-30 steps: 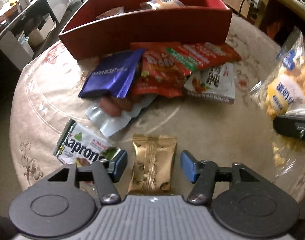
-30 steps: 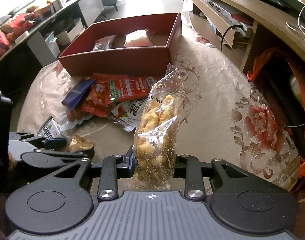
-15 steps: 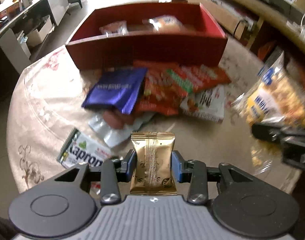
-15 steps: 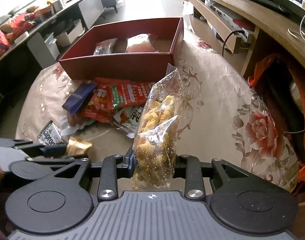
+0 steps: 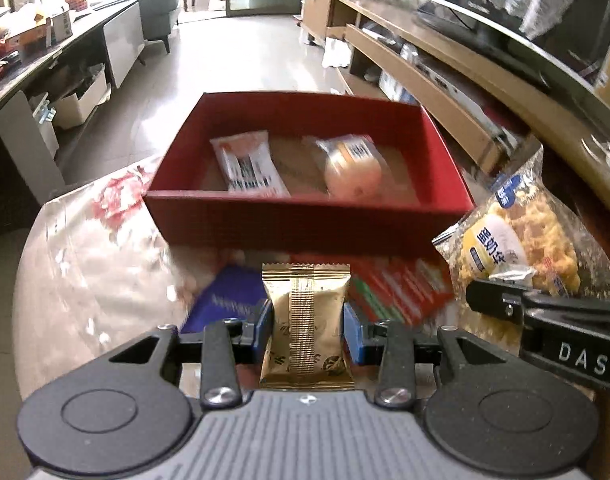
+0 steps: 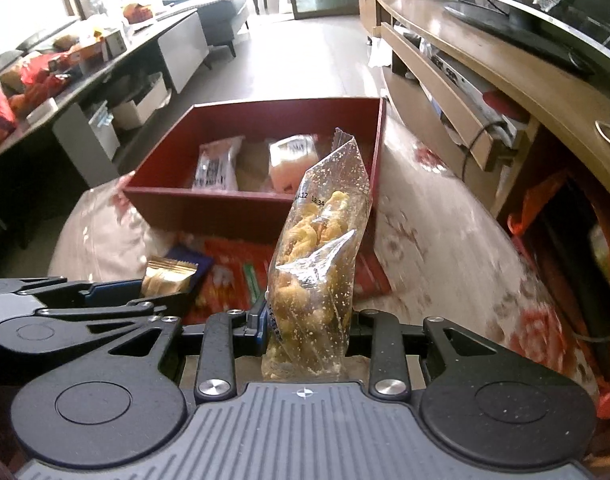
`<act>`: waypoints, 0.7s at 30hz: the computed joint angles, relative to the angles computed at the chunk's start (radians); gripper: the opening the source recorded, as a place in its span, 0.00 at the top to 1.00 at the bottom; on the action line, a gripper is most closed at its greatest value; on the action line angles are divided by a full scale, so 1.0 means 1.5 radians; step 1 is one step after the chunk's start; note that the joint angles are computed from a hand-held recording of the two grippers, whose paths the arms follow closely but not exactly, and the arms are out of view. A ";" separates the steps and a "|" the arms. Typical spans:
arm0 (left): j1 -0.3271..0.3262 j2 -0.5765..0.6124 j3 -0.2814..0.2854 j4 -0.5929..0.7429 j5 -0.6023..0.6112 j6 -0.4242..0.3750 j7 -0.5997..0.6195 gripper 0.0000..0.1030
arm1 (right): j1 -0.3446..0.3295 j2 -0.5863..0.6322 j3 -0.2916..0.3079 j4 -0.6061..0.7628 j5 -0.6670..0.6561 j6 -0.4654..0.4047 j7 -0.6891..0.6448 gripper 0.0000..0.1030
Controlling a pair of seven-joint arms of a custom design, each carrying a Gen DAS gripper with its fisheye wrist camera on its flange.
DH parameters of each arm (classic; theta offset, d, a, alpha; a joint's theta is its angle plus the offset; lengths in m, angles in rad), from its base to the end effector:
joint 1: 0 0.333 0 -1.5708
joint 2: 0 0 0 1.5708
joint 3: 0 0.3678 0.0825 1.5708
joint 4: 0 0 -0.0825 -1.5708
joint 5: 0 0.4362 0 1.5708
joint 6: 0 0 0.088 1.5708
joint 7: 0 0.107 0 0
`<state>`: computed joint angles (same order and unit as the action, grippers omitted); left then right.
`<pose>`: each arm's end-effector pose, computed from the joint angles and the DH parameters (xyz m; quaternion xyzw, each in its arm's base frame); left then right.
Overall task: Organize snacks
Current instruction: 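Carry the gold packet and puffed-snack bag over the red box with both grippers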
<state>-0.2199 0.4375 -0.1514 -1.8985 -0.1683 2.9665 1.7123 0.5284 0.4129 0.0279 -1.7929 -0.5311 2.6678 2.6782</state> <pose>0.6938 -0.2452 0.3558 -0.5548 0.7695 -0.2842 0.1389 0.6280 0.4053 0.3849 -0.6314 0.7244 -0.1546 0.2293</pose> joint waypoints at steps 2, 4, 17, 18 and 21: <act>-0.001 0.018 0.006 0.029 -0.001 -0.006 -0.010 0.60 | -0.003 0.018 0.000 0.027 0.004 -0.007 -0.010 0.63; -0.004 0.035 0.014 0.059 0.000 -0.014 -0.023 0.60 | -0.005 0.037 -0.001 0.055 0.011 -0.012 -0.020 0.63; -0.049 0.153 0.073 0.260 0.067 -0.063 -0.116 0.60 | -0.014 0.141 -0.022 0.205 0.056 -0.031 -0.076 0.63; -0.052 0.162 0.077 0.274 0.073 -0.067 -0.123 0.60 | -0.015 0.151 -0.022 0.218 0.059 -0.037 -0.083 0.63; -0.054 0.184 0.082 0.309 0.086 -0.079 -0.141 0.60 | -0.016 0.171 -0.028 0.245 0.066 -0.044 -0.088 0.63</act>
